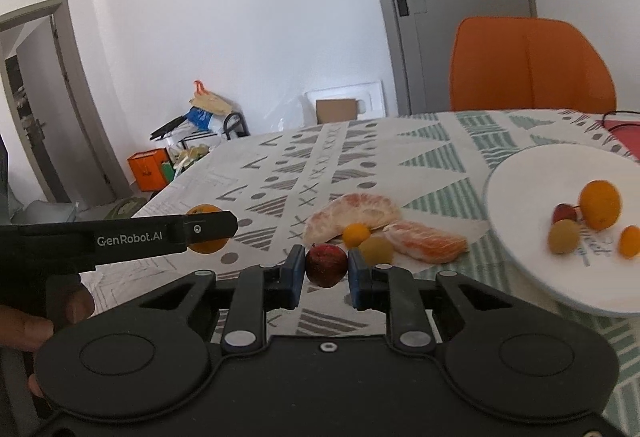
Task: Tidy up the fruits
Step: 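Carry the orange and plum over the white plate and open both tools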
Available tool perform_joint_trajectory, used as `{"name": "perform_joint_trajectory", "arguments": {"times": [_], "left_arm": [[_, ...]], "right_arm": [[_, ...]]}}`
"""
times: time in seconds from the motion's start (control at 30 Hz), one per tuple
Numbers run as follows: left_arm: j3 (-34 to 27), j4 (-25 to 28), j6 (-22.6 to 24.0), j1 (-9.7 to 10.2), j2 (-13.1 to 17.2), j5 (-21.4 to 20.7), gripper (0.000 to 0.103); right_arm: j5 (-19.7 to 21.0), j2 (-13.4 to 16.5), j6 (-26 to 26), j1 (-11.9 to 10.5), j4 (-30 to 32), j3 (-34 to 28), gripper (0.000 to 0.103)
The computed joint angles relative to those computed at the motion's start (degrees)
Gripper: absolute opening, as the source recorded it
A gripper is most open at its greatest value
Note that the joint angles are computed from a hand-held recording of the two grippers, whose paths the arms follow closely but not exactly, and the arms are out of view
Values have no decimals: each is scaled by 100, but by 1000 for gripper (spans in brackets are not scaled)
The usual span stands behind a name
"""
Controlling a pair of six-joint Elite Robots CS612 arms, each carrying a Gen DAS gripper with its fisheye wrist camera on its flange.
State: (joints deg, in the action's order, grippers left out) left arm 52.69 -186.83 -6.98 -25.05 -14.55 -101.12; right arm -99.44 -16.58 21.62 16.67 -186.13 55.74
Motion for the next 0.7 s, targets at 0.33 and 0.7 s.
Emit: {"name": "perform_joint_trajectory", "arguments": {"times": [0.33, 0.7], "left_arm": [[115, -232, 180, -128, -68, -151, 37], [201, -354, 319, -248, -120, -243, 37]], "right_arm": [[-316, -241, 81, -50, -472, 536, 21], [-623, -462, 255, -97, -932, 1066, 21]]}}
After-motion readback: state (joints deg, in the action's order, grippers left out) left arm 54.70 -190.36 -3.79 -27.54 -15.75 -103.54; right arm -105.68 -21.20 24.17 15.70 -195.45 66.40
